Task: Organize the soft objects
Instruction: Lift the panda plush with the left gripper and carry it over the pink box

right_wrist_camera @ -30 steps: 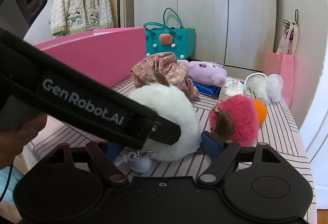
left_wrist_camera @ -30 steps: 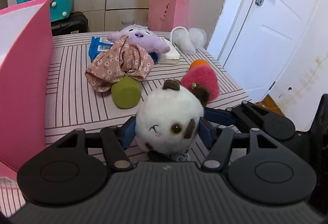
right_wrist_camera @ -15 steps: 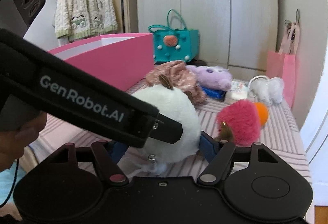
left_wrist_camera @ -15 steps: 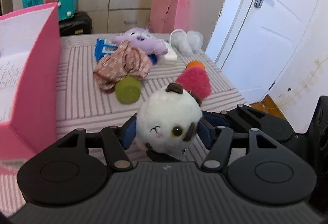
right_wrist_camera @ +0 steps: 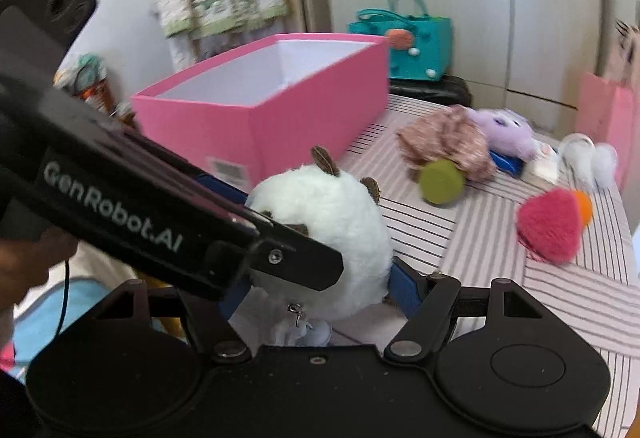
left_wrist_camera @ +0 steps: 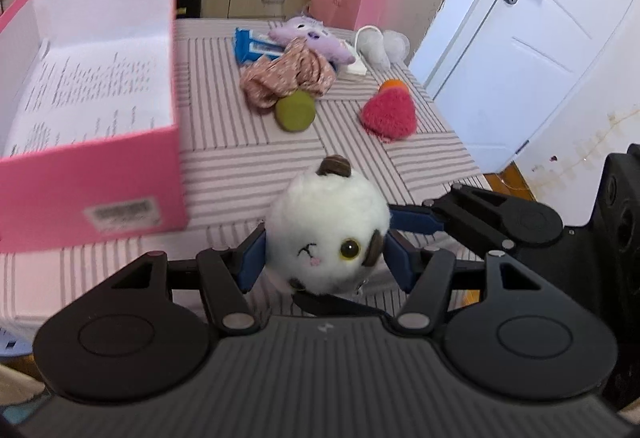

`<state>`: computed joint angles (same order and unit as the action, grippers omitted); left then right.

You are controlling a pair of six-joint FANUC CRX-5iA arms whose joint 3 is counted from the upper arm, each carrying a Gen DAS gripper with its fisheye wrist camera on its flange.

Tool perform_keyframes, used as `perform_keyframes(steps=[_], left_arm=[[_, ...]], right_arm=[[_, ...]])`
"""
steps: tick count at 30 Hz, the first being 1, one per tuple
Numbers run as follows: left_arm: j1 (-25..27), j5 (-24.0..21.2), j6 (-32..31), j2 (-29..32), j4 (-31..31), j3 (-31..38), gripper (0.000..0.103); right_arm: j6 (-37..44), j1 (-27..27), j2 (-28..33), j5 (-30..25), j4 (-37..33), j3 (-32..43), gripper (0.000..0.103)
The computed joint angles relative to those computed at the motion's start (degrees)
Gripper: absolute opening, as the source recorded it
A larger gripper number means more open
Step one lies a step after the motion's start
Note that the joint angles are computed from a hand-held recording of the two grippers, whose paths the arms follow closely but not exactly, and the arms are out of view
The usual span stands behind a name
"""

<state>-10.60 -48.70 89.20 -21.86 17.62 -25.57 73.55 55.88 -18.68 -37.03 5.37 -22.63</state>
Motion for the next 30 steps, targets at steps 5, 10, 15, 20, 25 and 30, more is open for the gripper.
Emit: perform_keyframes(steps=[5,10,15,20,25,30], left_arm=[[1.8,-5.4,1.5,-2.7,-1.3,0.9,0.061],[3.4,-10.7,2.3,-5.4,-3.3,2.1,0.061],[6.2,-15.1,0.3,-8.4,-3.6,2.5,0.060],[10.5,-17.1,-2.2,-10.3,-1.5,3.7,0.060],[14.7,-16.5,-6.2,-11.0,1.1,5.2,0.060],[18.1,-11.9,-11.6,-11.1,5.1,4.7,0.060]], right_arm=[[3.9,1.1,1.3,-4.6,-4.5,4.5,0.077],[7.5,2.0,2.4,-7.8,-8.7,8.2,0.077],[13.0,-0.1,5.9,-14.9,-17.5,15.7,0.077],[17.9,-2.0,9.3,-17.6,-22.3,21.9,0.077],[22.1,-4.4,12.9,-19.3,-26.2,28.4,0.077],[25.3,-6.8,16.2,-19.2,-28.6,33.7,0.077]])
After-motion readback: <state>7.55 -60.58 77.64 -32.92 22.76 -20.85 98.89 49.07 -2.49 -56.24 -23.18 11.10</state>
